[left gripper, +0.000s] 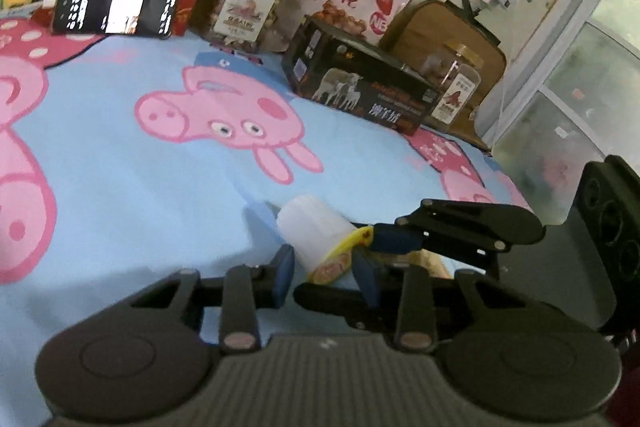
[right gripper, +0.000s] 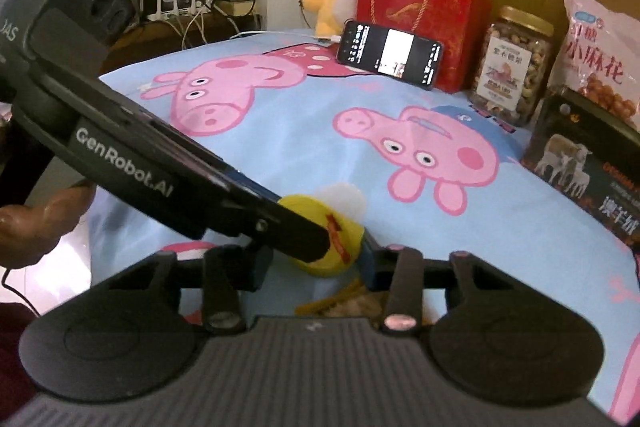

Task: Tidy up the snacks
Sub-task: 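Move the left gripper to the yellow-lidded cup and grasp it, then carry the yellow-lidded cup into the black tin and release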

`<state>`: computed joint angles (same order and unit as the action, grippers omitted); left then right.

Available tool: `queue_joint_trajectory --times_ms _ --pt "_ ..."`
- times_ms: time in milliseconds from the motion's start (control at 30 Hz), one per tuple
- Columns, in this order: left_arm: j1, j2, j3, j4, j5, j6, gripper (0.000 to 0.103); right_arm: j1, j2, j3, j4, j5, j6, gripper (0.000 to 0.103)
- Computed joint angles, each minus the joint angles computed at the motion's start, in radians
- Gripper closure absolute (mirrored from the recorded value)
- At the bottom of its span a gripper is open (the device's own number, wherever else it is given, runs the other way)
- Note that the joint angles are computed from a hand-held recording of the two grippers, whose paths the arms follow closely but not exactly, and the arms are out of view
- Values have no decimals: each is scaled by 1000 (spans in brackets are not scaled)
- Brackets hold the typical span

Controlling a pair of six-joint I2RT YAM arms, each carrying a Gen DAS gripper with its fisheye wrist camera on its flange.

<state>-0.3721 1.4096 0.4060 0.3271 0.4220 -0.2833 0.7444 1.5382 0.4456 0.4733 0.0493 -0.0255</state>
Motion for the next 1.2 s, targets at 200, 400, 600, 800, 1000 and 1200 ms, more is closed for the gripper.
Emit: queue_joint_trajectory --times_ms 200,400,600,800,1000,1200 --pt "-40 50 121 -52 -21 20 70 -27 -55 -43 63 34 -6 57" --pt "-108 208 350 -140 -48 34 70 -154 -74 -39 55 -9 5 57" --pt "-160 349 642 -245 -91 81 70 -308 -111 -8 67 -48 -35 57" --pt "-178 556 972 -317 -159 90 70 -477 3 161 71 -146 -63 57" --pt "-172 761 1253 -409 -221 58 70 -539 191 348 67 -160 -46 58" --pt "-158 863 1379 -437 -256 11 65 -553 284 408 109 -148 7 55"
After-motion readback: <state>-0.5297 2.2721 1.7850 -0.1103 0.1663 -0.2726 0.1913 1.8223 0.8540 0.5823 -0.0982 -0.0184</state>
